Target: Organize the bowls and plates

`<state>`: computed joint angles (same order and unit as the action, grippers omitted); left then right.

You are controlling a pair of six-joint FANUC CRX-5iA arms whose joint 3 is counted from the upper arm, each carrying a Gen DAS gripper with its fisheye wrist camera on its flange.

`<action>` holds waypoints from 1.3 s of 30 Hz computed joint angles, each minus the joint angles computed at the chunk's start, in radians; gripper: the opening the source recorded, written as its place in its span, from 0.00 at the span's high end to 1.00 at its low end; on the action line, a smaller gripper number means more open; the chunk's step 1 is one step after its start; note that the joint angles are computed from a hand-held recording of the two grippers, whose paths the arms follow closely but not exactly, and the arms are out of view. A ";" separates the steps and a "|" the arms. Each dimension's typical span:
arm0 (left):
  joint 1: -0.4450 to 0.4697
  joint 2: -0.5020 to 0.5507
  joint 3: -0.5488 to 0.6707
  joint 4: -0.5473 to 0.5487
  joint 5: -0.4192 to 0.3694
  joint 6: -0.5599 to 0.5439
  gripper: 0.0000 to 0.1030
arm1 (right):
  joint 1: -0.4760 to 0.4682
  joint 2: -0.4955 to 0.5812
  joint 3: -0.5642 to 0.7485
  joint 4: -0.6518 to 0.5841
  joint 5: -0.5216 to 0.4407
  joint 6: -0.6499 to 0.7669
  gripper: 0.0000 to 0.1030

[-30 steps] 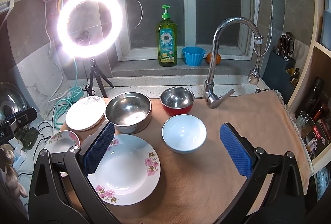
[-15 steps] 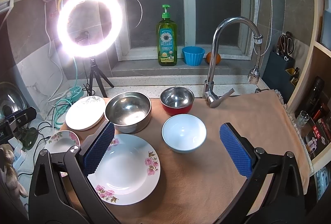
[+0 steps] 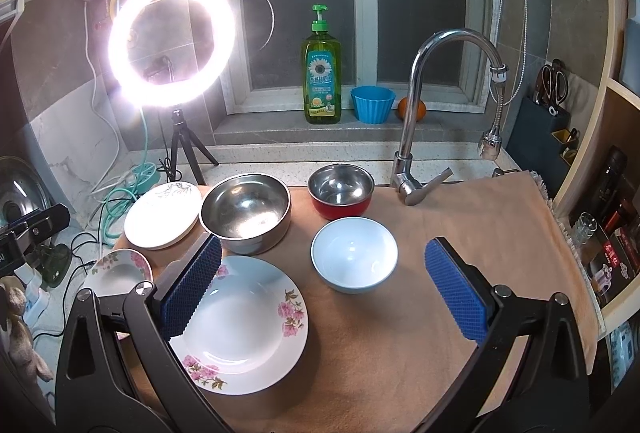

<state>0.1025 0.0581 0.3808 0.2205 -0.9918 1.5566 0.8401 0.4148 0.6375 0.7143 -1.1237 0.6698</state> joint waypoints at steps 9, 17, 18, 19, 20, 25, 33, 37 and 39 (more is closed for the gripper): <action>0.006 0.007 -0.001 0.003 -0.006 0.002 0.12 | -0.004 -0.018 -0.038 -0.002 0.016 -0.013 0.00; 0.022 0.036 0.011 0.025 -0.036 -0.017 0.12 | -0.009 -0.034 -0.071 -0.037 0.017 0.005 0.00; 0.025 0.042 0.014 0.026 -0.046 -0.019 0.12 | -0.013 -0.033 -0.069 -0.047 0.016 0.012 0.00; 0.028 0.045 0.011 0.032 -0.050 -0.023 0.12 | -0.020 -0.017 -0.037 -0.068 -0.003 0.023 0.00; 0.032 0.047 0.006 0.042 -0.053 -0.030 0.12 | -0.024 -0.006 -0.014 -0.084 -0.019 0.035 0.00; 0.046 0.069 -0.001 0.086 -0.084 -0.060 0.14 | -0.044 0.016 0.021 -0.141 -0.067 0.073 0.00; 0.056 0.123 0.015 0.135 -0.151 -0.096 0.15 | -0.079 -0.007 -0.017 -0.244 -0.059 0.083 0.00; 0.052 0.156 0.034 0.145 -0.185 -0.112 0.24 | -0.104 -0.002 -0.005 -0.330 -0.072 0.095 0.02; 0.054 0.177 0.042 0.164 -0.208 -0.120 0.33 | -0.117 0.006 0.016 -0.380 -0.089 0.112 0.06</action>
